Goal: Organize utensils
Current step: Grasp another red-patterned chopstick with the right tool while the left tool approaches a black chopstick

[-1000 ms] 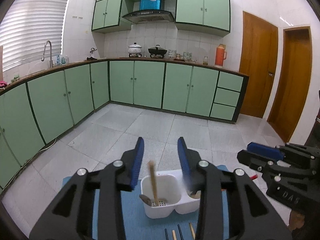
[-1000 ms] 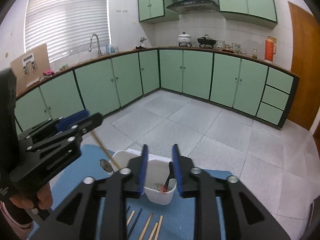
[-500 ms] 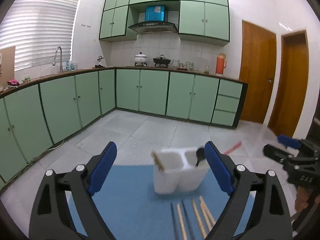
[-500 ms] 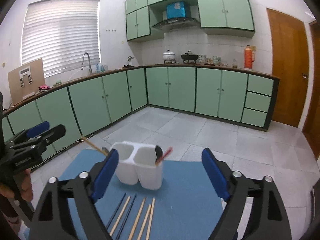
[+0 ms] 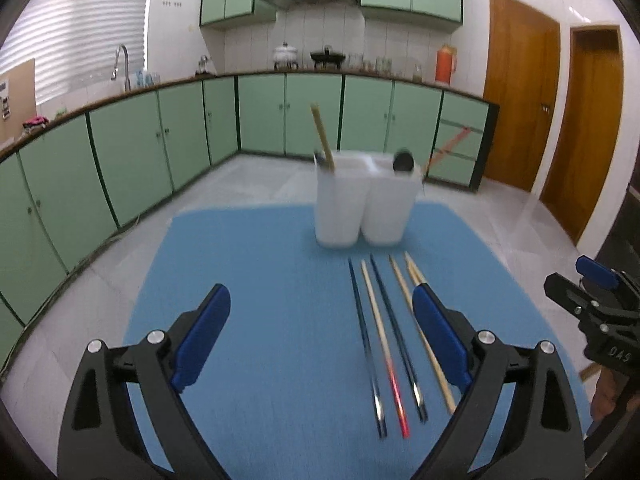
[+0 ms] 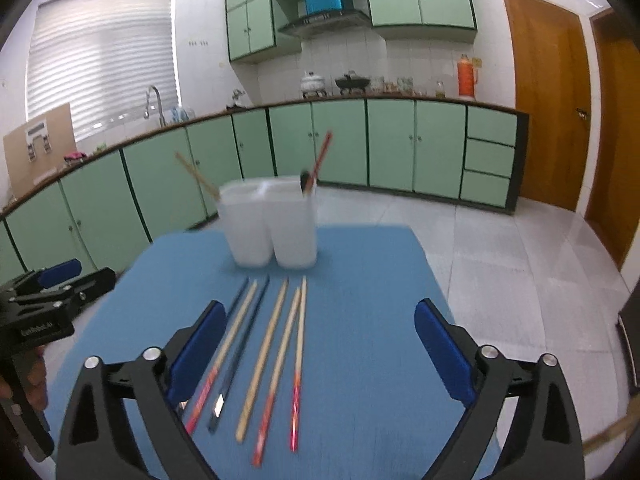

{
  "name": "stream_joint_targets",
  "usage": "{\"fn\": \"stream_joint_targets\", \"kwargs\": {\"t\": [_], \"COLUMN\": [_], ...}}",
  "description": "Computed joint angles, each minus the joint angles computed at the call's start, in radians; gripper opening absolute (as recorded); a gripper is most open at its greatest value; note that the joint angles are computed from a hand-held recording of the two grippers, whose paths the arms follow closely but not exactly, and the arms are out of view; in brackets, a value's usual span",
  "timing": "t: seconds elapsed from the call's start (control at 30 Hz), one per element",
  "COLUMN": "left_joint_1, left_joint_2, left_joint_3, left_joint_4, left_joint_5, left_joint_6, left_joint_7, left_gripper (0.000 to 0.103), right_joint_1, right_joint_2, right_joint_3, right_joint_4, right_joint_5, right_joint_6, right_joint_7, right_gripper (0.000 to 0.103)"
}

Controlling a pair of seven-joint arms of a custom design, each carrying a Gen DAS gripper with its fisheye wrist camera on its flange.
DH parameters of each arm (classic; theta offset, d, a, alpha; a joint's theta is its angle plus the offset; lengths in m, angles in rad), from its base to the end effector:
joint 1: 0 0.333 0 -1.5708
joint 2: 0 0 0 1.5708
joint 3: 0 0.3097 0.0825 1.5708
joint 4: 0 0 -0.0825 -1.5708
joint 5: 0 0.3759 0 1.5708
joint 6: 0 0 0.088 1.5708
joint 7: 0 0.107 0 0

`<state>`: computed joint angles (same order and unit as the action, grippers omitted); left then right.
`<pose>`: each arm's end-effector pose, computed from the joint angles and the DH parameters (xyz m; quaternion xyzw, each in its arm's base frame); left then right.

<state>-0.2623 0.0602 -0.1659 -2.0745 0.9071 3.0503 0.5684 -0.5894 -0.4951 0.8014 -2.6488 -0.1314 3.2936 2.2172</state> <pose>0.5076 -0.2972 0.4864 -0.5316 0.7122 -0.3827 0.2523 0.4282 0.1284 0.4691 -0.5619 0.6636 -0.3358 0.3621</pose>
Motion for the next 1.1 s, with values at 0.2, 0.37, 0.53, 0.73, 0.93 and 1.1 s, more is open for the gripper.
{"fn": "stream_joint_targets", "kwargs": {"t": [0.2,0.37,0.53,0.73,0.93,1.1], "left_joint_1": [0.001,0.005,0.006,0.004,-0.007,-0.017], "left_joint_2": [-0.022,-0.031,-0.03,-0.03,-0.019,-0.012], "left_joint_3": [-0.013,-0.028,-0.035,-0.039,-0.041,-0.038], "left_joint_4": [-0.09,-0.141,-0.171,-0.182,-0.177,-0.175], "left_joint_5": [0.014,0.008,-0.006,-0.049,-0.087,-0.104], "left_joint_6": [-0.009,-0.017,-0.024,-0.032,-0.038,-0.042], "left_joint_7": [-0.016,-0.014,-0.02,0.008,0.043,0.065], "left_gripper": [0.09,0.089,0.089,0.089,0.089,0.089], "right_joint_1": [0.047,0.072,0.092,0.074,0.015,-0.012], "right_joint_2": [-0.008,0.029,0.079,0.11,0.122,0.124], "right_joint_3": [0.022,0.028,0.017,0.046,0.09,0.114], "right_joint_4": [-0.086,-0.125,-0.122,-0.1,-0.085,-0.07], "right_joint_5": [-0.01,-0.019,-0.033,-0.06,-0.098,-0.12], "right_joint_6": [-0.032,-0.023,-0.024,-0.058,-0.05,-0.062], "right_joint_7": [0.047,0.083,0.077,0.071,0.114,0.127], "right_gripper": [0.066,0.049,0.04,0.029,0.026,0.023]}}
